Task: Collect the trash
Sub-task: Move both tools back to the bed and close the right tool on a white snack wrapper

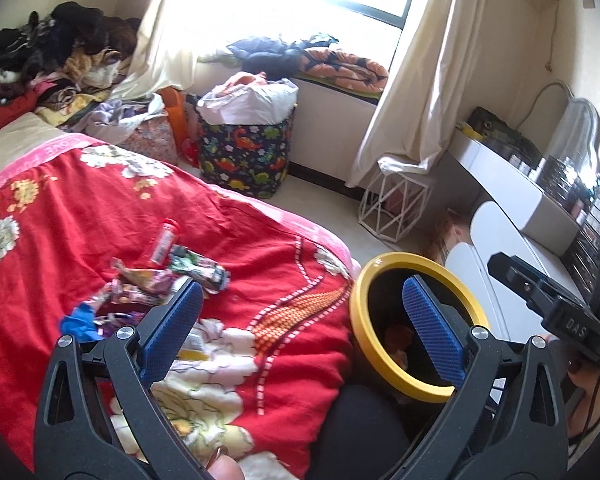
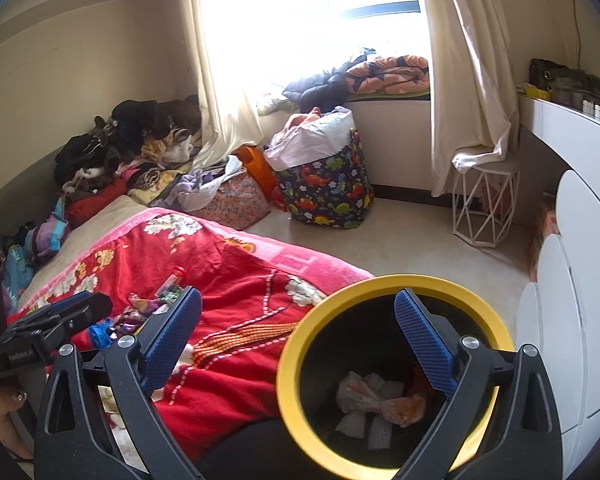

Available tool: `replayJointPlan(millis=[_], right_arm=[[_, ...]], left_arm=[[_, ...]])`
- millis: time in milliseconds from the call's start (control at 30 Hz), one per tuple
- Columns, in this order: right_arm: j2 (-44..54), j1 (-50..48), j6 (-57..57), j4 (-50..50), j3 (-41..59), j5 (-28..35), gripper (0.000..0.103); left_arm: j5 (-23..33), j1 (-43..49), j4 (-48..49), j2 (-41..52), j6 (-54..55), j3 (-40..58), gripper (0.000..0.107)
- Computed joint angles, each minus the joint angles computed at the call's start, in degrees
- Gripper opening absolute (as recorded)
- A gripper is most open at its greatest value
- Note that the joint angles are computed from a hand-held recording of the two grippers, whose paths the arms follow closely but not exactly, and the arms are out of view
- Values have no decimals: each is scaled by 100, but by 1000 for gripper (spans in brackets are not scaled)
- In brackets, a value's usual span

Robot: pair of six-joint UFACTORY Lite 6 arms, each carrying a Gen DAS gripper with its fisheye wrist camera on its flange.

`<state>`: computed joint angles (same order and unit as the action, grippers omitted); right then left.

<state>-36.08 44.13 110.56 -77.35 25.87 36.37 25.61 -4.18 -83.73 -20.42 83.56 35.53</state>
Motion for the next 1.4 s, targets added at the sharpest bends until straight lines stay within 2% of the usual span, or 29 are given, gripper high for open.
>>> replayJointPlan(millis=[600,900,1100,1300,1400], right_arm=[[2402,233,1462,-1465,1490,-980,95],[3882,172,2184,-2204,2503,-1476,95],[4872,22,2600,-2726,3226,-1795,95],[5848,-215,3516,-3830,3991,-2370,94],[6394,-382,3942,-4328,4523,-2826,87]], left_arm=[[801,2154,-154,641,668,290,92],[1157,3276,1,1509,725,776,92],[1307,3604,174,2016,779,967,92],[1505,3614,441,2567,719,1103,78],[1474,3559,461,2798,728,1166,69]])
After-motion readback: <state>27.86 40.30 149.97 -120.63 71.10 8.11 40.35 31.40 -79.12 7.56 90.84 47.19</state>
